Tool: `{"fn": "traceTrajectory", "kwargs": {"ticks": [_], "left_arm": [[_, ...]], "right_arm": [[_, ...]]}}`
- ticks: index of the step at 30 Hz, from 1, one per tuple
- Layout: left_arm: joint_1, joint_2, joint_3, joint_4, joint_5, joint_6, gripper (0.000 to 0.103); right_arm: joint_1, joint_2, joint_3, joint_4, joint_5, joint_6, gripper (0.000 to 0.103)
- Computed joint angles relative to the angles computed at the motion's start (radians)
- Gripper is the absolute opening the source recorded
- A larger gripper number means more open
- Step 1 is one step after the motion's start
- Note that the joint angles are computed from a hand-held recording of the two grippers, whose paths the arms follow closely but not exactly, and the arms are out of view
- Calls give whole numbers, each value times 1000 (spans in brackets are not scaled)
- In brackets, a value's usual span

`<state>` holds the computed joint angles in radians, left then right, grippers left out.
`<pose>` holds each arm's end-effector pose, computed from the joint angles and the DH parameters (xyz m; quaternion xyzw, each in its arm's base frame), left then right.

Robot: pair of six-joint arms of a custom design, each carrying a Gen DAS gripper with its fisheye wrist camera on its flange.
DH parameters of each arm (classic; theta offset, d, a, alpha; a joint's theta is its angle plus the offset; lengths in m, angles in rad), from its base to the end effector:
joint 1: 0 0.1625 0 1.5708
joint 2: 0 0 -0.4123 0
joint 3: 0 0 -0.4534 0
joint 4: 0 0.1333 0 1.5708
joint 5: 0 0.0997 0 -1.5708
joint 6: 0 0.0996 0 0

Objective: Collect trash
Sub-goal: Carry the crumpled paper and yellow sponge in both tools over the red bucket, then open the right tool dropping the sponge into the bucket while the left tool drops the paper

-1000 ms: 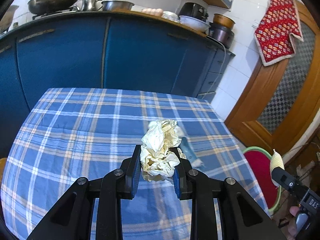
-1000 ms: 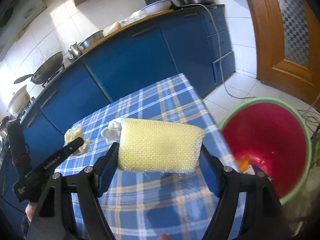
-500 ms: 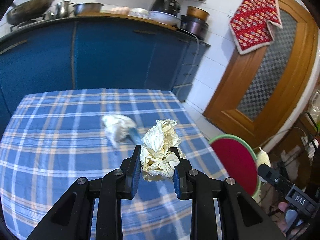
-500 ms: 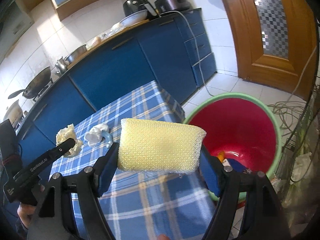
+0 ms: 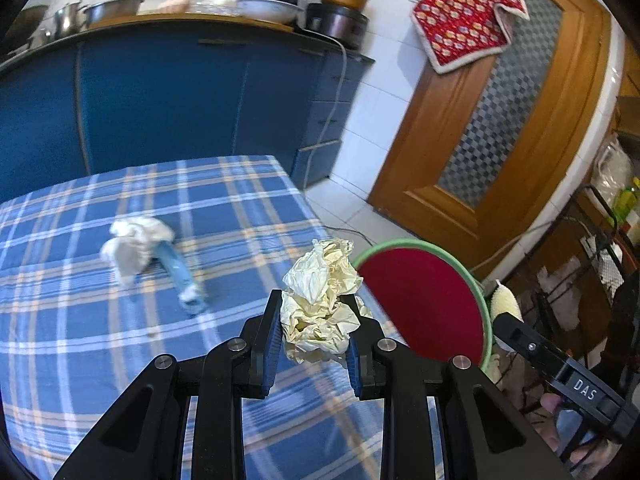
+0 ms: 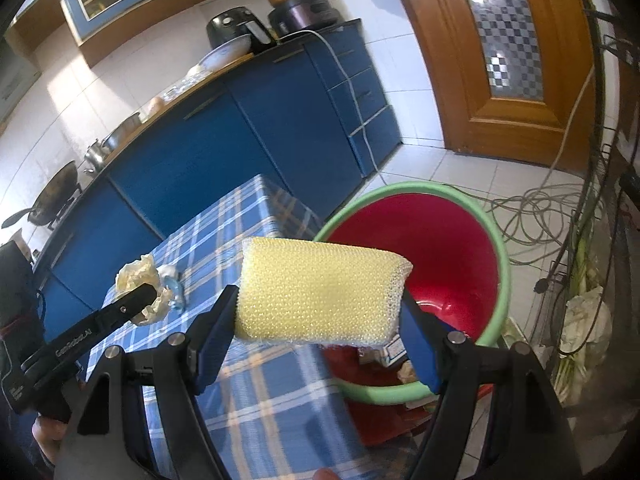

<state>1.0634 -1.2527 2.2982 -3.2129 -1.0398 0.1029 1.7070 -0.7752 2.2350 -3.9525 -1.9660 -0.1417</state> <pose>-0.0761 -0.5150 0.1468 0.2036 0.9029 -0.3282 0.1887 0.1590 -0.4609 0.0243 0.0352 -0.8818 0.4357 0.1770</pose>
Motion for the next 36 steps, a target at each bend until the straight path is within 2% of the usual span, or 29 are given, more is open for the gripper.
{"fn": "traceTrajectory", "kwargs": {"ticks": [18, 26, 28, 36], "left_arm": [[-26, 127, -59, 23, -38, 33, 28], [-22, 150, -74, 26, -37, 38, 28], [-22, 153, -76, 26, -36, 38, 28], [-24, 170, -87, 30, -33, 43, 28]], "right_arm": [[-96, 3, -7, 23, -21, 27, 78], [-120, 2, -11, 36, 5, 32, 81], [-123, 2, -10, 32, 8, 34, 86], [-121, 0, -1, -5, 19, 18, 86]]}}
